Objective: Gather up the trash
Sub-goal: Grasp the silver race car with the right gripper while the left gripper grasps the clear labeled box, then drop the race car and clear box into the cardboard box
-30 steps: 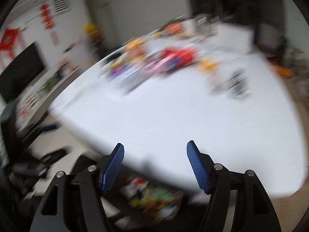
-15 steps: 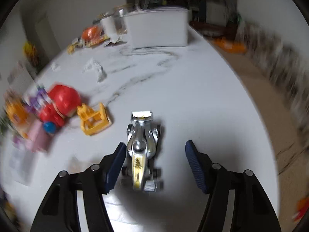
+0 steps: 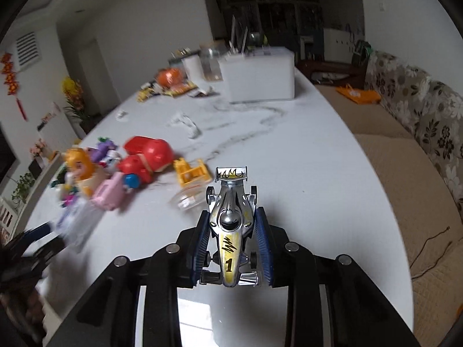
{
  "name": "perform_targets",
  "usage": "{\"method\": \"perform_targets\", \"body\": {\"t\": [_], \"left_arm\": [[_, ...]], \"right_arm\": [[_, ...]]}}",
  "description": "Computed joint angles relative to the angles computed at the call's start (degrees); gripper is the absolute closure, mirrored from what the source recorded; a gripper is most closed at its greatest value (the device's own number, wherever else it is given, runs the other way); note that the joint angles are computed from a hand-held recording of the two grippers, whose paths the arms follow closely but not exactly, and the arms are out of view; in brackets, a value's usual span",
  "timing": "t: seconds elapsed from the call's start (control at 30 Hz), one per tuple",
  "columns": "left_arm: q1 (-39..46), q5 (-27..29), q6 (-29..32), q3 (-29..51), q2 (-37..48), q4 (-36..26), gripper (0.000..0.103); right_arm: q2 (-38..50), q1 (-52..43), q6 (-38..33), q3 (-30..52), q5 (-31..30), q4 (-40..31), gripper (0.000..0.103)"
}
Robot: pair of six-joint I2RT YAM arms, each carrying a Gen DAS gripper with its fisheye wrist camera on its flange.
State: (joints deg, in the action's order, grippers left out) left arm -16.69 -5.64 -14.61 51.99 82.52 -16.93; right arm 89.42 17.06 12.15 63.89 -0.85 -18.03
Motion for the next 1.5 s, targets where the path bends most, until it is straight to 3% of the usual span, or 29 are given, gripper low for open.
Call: {"method": "perform_targets", "body": {"t": [0.13, 0.2, 0.27, 0.37, 0.47, 0.57, 0.83, 1.07, 1.1, 1.13, 1.17, 1.2, 1.27, 1.4, 1.5], "left_arm": [[0.3, 0.1, -0.7, 7.4, 8.4, -4.7, 0.012], [-1.7, -5.3, 0.4, 10.4, 11.3, -6.9, 0.014], [-1.8, -4.7, 0.7, 10.7, 11.2, -6.8, 0.035], [-2.4, -3.8, 0.3, 7.3, 6.3, -6.2, 0.037], [-5.0, -6.1, 1.8, -1.2, -5.0, -3.7, 0.038], [-7.0, -7.1, 2.0, -7.2, -16.5, -6.0, 0.038], [-12.6, -6.0, -0.8, -12.6, -39.1, -22.5, 0.037], [-21.0, -8.0, -5.1, -17.3, -50.3, -35.7, 0.037], [-21.3, -7.5, -5.3, -18.8, -50.9, -36.6, 0.036], [-21.1, -6.6, -5.1, -20.3, -51.3, -36.8, 0.030], [-21.6, -7.3, -5.5, -21.4, -51.9, -37.2, 0.024], [-22.7, -9.1, -6.1, -22.9, -52.4, -37.0, 0.017], [-21.9, -9.7, -5.3, -24.7, -52.9, -36.1, 0.017], [-11.4, -3.3, 1.3, -24.7, -53.7, -34.1, 0.016], [-9.5, -2.5, 2.4, -22.7, -51.4, -29.7, 0.014]], "right_arm": [[-7.2, -0.3, 1.1, -5.2, -1.7, -0.1, 0.071], [-8.8, 0.0, 1.4, -6.3, -2.1, 0.1, 0.071], [-10.4, 0.6, 1.2, -7.9, -1.2, 0.6, 0.071], [-11.7, 1.4, 2.1, -9.0, -2.3, 0.5, 0.071], [-13.7, 3.1, 2.6, -10.4, -4.3, 0.3, 0.071], [-15.7, 6.0, 3.0, -12.0, -6.5, -0.1, 0.071], [-19.0, 18.1, 5.0, -15.0, -8.9, -2.0, 0.071], [-19.1, 27.4, 4.5, -17.5, -11.7, -7.3, 0.070], [-18.3, 28.4, 4.6, -18.1, -11.7, -7.2, 0.065], [-16.6, 29.6, 4.8, -18.9, -11.5, -6.7, 0.056], [-14.9, 30.5, 5.4, -19.3, -11.2, -6.1, 0.040], [-13.9, 31.0, 6.0, -19.9, -10.7, -5.1, 0.038], [-12.1, 32.5, 6.5, -20.8, -8.1, -3.5, 0.038], [-15.3, 30.8, 5.4, -20.7, -6.5, -3.5, 0.039], [-17.7, 26.6, 3.1, -18.0, -2.5, -3.8, 0.039]]}}
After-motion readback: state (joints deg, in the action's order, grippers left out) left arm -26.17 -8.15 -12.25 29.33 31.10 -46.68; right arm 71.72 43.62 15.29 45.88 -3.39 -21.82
